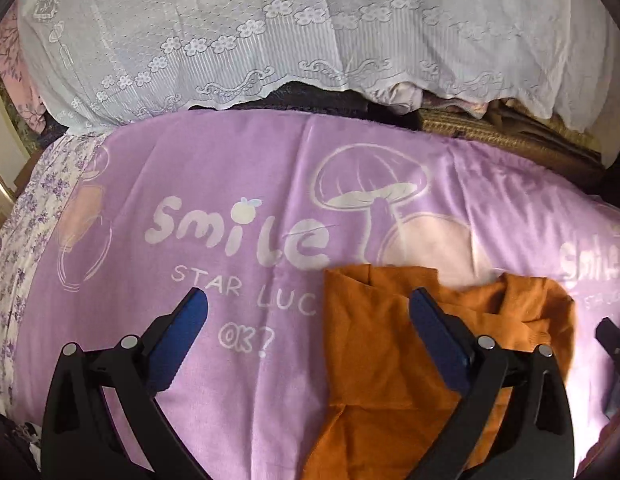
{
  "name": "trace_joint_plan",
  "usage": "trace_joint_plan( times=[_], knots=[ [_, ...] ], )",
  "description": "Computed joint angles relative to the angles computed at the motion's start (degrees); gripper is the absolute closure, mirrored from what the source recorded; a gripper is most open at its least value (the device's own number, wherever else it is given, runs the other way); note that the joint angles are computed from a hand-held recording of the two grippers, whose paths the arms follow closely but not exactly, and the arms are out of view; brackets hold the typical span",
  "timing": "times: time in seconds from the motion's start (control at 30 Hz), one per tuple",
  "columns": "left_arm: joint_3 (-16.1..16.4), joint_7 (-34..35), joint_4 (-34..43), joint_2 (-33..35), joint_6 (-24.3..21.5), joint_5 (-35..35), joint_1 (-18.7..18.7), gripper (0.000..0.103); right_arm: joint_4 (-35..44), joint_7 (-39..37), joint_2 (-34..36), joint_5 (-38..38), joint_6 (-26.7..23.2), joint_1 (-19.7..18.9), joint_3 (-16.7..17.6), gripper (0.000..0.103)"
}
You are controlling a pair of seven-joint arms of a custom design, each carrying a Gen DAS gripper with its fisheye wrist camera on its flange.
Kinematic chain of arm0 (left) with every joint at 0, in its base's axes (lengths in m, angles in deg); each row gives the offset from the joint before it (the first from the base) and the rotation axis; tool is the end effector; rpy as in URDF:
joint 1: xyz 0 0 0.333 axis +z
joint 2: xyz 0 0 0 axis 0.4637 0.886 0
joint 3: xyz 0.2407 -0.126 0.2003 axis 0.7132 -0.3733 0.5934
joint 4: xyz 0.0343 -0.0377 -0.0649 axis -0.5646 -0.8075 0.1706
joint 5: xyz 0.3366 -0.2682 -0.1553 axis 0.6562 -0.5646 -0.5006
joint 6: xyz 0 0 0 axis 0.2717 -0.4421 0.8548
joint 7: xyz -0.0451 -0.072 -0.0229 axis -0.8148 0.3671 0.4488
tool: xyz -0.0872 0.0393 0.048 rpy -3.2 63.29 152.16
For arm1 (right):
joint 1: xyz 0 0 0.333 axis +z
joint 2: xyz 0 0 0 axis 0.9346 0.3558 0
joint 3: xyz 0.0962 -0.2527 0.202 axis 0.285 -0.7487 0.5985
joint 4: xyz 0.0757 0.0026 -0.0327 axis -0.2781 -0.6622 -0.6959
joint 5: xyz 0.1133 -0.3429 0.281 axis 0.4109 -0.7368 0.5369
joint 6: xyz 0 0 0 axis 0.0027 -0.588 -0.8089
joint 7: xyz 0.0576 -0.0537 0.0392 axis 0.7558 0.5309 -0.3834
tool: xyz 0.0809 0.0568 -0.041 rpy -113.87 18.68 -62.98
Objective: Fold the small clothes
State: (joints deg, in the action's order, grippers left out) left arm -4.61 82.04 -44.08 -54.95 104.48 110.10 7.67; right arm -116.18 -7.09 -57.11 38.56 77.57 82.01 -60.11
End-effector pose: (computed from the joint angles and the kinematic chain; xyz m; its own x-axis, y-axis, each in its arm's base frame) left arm 0.5260 -0.3543 0.5126 0.4811 -0.8759 -0.0357 -0.7012 -0.3601 -0.6153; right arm 0.6029 0.1184 0.4619 0.4102 -0.8401 -0.3551 -0.7554 -0.0948 -0.6484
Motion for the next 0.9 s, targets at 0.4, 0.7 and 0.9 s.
trace_joint_plan(
  times=[0.4, 0.7, 0.9],
  knots=[
    [1.6, -6.4, -7.4, 7.8, 12.6, -2.5, -3.0, 0.004, -2.8, -3.7, 5.2, 3.6, -3.4, -3.0, 0.3, 0.067],
    [1.3, -7.9, -10.9, 5.0, 14.1, -0.8, -3.1, 0.004, -4.1, -9.0, 4.8, 9.4, -1.4, -3.4, -0.1, 0.066],
    [1.3, -8.4, -10.5, 5.4, 13.7, 0.2, -3.3, 0.004, -7.2, -18.8, 2.5, 13.0, 8.9, -1.1, 2.1, 0.055]
  ],
)
